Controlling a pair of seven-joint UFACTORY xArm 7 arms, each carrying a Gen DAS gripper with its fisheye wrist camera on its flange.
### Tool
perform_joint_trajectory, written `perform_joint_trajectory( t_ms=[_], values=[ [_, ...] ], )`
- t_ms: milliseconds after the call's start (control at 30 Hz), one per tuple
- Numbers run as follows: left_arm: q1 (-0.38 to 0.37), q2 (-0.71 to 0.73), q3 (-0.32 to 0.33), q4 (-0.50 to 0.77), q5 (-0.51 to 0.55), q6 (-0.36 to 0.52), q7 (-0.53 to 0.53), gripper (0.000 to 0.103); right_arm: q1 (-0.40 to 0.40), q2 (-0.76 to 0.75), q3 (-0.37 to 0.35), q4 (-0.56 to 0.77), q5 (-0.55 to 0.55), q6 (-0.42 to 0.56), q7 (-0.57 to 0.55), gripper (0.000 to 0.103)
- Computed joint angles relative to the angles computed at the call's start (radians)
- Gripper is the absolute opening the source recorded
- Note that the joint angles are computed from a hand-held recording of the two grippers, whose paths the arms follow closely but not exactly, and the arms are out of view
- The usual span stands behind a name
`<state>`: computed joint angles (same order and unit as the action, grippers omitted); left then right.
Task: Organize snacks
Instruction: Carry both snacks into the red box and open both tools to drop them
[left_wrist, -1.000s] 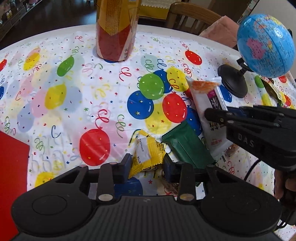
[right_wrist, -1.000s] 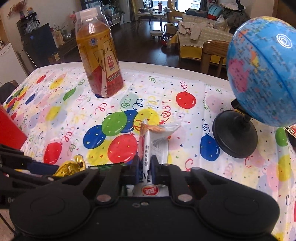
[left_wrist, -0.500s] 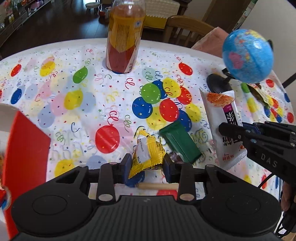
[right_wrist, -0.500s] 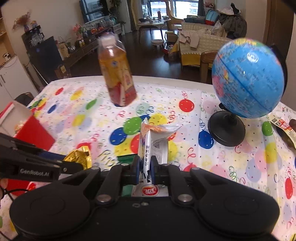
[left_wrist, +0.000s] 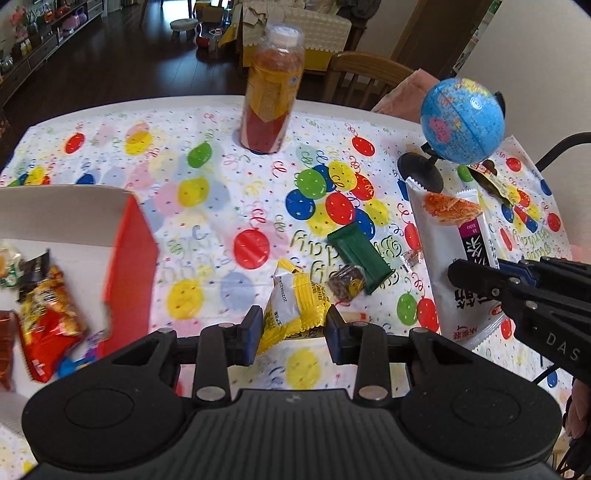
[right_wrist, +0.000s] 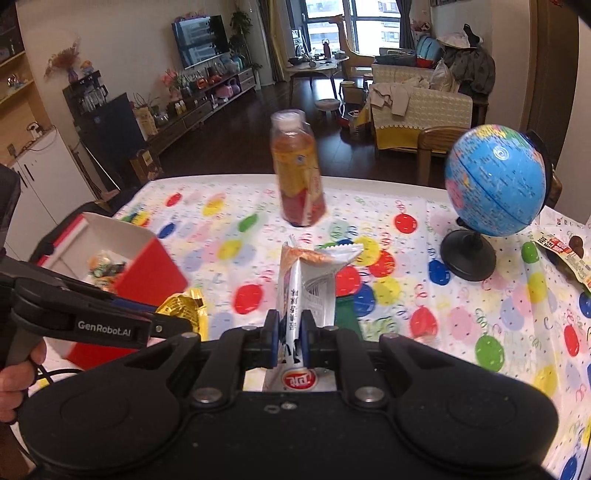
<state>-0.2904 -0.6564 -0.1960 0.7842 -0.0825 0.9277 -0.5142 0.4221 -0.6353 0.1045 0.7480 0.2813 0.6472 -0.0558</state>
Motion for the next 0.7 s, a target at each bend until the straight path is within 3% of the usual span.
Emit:
perform_joint_trajectory(
  t_ms=[300, 700],
  values=[
    [0.024, -0.2, 0.081, -0.049, -0.011, 0.115, 0.099, 0.035, 0.025, -0.015, 0.114, 0.059, -0.03, 0.03, 0.165, 0.009],
    [0.141, -0.364, 0.218, -0.072, -0.017, 0.244, 0.309, 0.035, 0.058, 0.112, 0.27, 0.207, -0.172, 0.009, 0.421, 0.009]
  ],
)
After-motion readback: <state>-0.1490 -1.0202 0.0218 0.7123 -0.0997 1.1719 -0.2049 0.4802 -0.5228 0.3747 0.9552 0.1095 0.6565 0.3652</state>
